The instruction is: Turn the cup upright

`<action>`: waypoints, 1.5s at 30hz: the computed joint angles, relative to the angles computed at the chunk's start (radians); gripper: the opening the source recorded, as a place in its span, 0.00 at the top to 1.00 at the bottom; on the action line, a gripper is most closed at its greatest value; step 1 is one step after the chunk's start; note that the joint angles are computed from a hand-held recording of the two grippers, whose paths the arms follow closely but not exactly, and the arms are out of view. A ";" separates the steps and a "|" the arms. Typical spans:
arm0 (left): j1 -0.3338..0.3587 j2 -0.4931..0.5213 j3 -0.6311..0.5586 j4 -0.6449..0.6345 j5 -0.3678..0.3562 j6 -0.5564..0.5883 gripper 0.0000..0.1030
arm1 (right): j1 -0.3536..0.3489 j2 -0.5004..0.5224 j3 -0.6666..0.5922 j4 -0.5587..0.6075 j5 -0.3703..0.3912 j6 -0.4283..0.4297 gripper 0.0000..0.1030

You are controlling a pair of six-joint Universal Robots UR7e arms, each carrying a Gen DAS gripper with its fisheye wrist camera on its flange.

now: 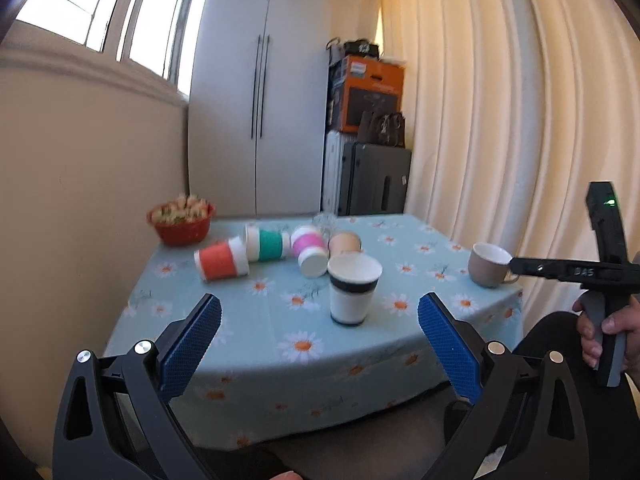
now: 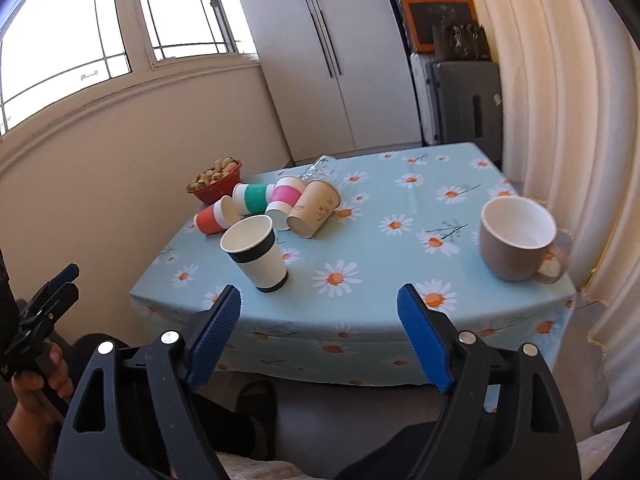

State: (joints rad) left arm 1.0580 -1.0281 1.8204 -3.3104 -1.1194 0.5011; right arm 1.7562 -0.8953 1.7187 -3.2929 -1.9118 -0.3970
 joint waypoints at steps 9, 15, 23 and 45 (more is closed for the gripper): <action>-0.003 -0.007 0.006 0.049 0.029 -0.019 0.07 | 0.023 0.001 0.054 -0.143 -0.060 -0.052 0.18; -0.008 -0.006 0.007 0.059 0.057 -0.026 0.07 | 0.042 0.031 0.044 -0.180 -0.096 -0.116 0.18; -0.005 0.004 -0.011 0.073 0.074 -0.064 0.07 | 0.052 0.052 0.022 -0.151 -0.108 -0.137 0.17; -0.003 0.008 -0.018 0.106 0.067 -0.078 0.07 | 0.055 0.068 0.006 -0.133 -0.134 -0.140 0.15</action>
State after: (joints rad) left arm 1.0546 -1.0203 1.8028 -3.2042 -1.0521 0.4230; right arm 1.8109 -0.8269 1.7243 -3.4260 -2.0463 -0.5373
